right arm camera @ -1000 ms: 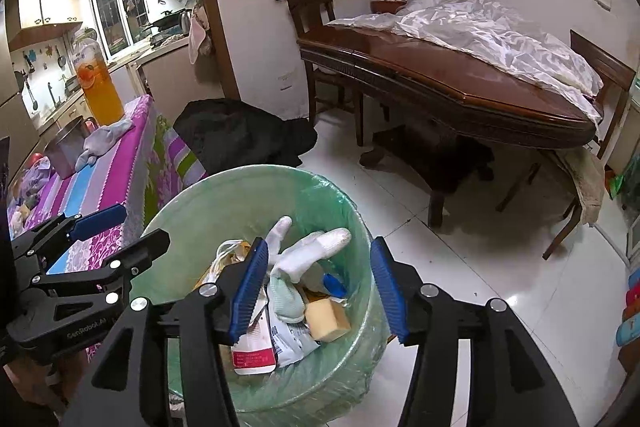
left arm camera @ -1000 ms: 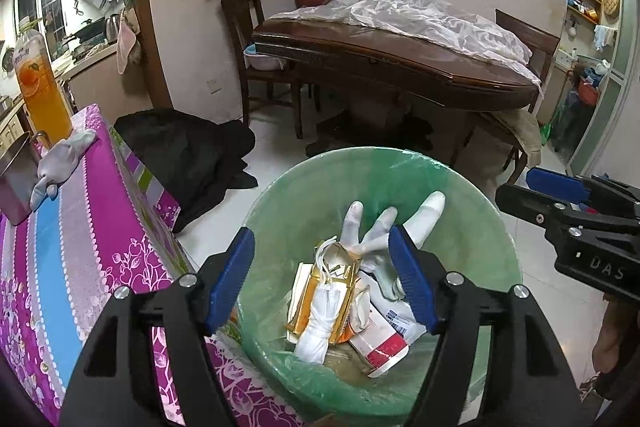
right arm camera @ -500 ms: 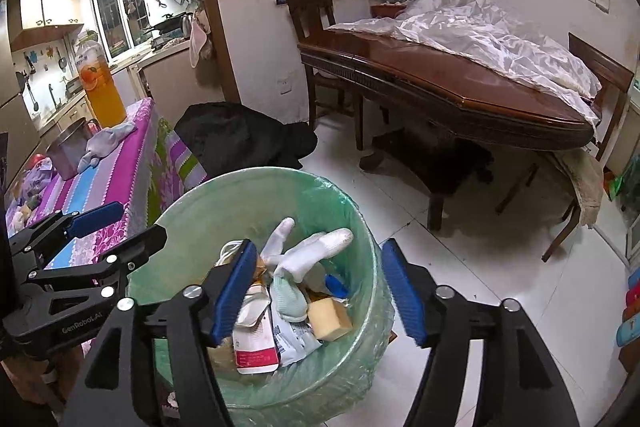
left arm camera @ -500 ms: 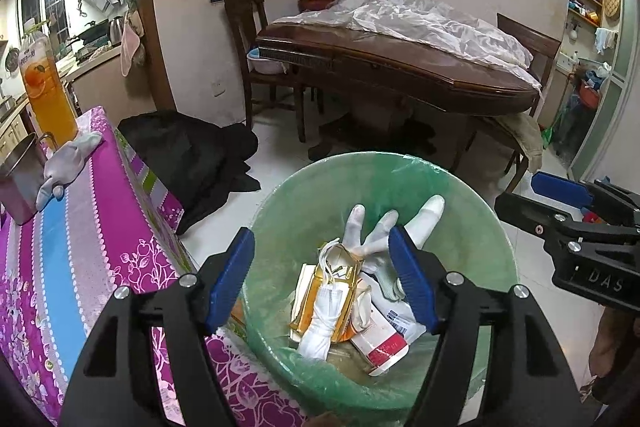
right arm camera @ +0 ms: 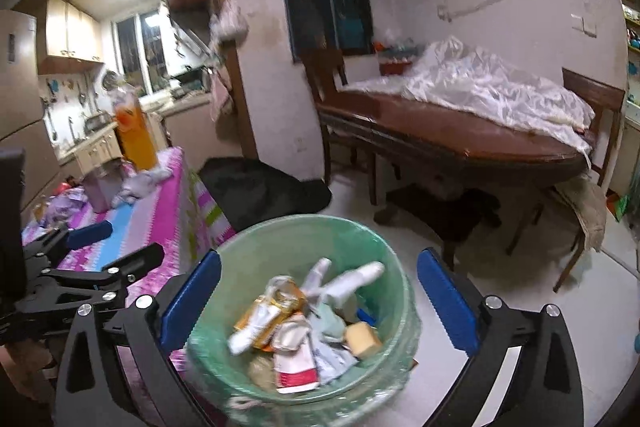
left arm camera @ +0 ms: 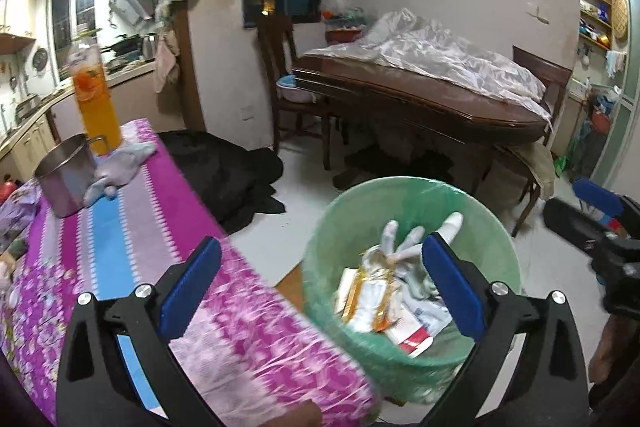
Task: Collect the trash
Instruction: 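Move both open tools back over the table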
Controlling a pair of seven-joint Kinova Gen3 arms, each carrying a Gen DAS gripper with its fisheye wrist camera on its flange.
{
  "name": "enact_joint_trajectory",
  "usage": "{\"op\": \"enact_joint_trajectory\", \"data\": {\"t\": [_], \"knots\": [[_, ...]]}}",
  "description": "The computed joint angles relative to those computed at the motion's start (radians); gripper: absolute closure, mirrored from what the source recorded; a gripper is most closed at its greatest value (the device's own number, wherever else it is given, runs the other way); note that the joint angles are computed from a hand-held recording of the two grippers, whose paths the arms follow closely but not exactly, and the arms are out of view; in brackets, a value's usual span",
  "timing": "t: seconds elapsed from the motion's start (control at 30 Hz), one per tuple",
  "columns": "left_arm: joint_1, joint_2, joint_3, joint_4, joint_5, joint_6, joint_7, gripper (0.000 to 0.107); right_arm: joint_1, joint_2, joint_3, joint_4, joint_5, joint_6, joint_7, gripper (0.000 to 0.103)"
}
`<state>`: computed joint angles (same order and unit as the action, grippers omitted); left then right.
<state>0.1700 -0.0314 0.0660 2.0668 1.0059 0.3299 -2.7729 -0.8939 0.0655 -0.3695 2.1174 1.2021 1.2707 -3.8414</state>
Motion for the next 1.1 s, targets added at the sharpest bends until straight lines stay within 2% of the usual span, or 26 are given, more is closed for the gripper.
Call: {"op": "enact_joint_trajectory", "data": {"t": [0.17,0.23,0.43,0.6,0.87,1.1], "knots": [[-0.027,-0.058,-0.062,0.036,0.046,-0.007,-0.052,0.01,-0.067,0.048,-0.023,-0.062,0.044,0.08,0.006,0.005],[-0.031,-0.078,-0.092,0.05,0.061,-0.019,-0.075,0.01,-0.086,0.068,-0.018,-0.088,0.068,0.075,0.024,0.005],[-0.069,-0.109,-0.168,0.051,0.031,0.017,-0.055,0.01,-0.129,0.131,0.011,-0.185,0.119,0.033,0.093,0.005],[-0.108,-0.118,-0.235,0.059,0.077,0.058,-0.121,0.01,-0.159,0.179,0.046,-0.269,0.136,-0.008,0.16,0.005],[-0.235,-0.103,-0.279,0.05,0.12,0.15,-0.204,0.01,-0.209,0.264,0.102,-0.418,0.147,-0.086,0.292,0.005],[-0.419,0.0,-0.329,-0.034,0.1,0.272,-0.244,0.01,-0.209,0.322,0.156,-0.517,0.137,-0.241,0.42,0.005]]}}
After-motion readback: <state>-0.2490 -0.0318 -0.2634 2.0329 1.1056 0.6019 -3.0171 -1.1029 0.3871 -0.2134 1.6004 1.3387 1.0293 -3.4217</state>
